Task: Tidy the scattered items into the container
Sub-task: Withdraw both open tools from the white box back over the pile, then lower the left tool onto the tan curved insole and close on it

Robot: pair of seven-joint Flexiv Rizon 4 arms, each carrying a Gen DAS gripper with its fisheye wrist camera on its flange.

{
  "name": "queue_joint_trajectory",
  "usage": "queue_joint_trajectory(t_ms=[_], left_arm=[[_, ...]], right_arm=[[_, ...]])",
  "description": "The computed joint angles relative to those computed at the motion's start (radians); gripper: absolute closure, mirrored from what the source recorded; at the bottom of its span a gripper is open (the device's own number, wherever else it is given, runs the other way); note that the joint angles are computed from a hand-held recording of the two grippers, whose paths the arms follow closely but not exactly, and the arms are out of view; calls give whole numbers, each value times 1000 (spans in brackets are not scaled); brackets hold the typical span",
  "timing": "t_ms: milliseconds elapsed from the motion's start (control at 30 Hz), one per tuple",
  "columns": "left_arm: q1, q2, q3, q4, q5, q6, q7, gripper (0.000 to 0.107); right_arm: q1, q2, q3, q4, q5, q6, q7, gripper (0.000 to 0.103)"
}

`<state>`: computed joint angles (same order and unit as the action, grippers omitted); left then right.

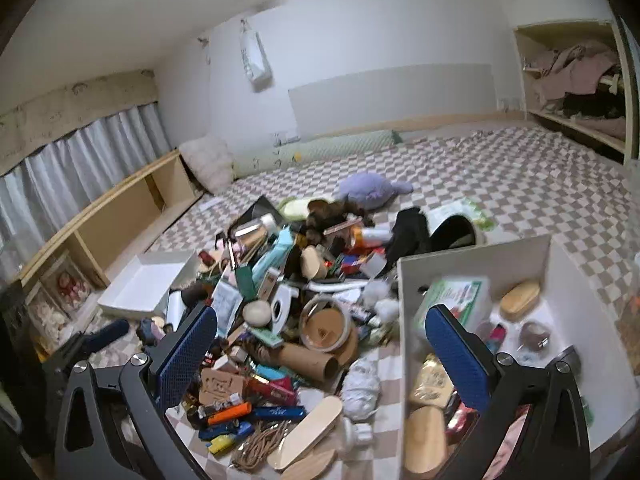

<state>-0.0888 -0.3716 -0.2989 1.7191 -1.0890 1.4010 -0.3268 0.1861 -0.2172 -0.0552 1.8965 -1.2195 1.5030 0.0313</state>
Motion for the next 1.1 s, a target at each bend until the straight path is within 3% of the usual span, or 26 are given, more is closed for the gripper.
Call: queue_joint_trajectory(t_ms=[167,333,567,700,867,1100], left_arm=[[41,-10,63,-4,71,-62,-71,8],[84,-37,144,-33,247,-121,-206,8],[160,-77,189,-66,422,-242,-293,8],[171,-117,222,-98,503,-290,-399,8],[169,-184,265,-202,630,-417,-561,8],[118,-269,316,-358,837,-552,-709,8]], right_arm=[[30,-48,-14,-7,-34,-1,17,0],[56,-91,-15,-21,-59,-22,16,0],[82,-147,18,-19,149,-19,-122,0],[101,-180,11,-13,243,47,-176,0],[131,-213,7,-15,337,72,-246,0],[278,-240,-174,21,365,198,-239,0]])
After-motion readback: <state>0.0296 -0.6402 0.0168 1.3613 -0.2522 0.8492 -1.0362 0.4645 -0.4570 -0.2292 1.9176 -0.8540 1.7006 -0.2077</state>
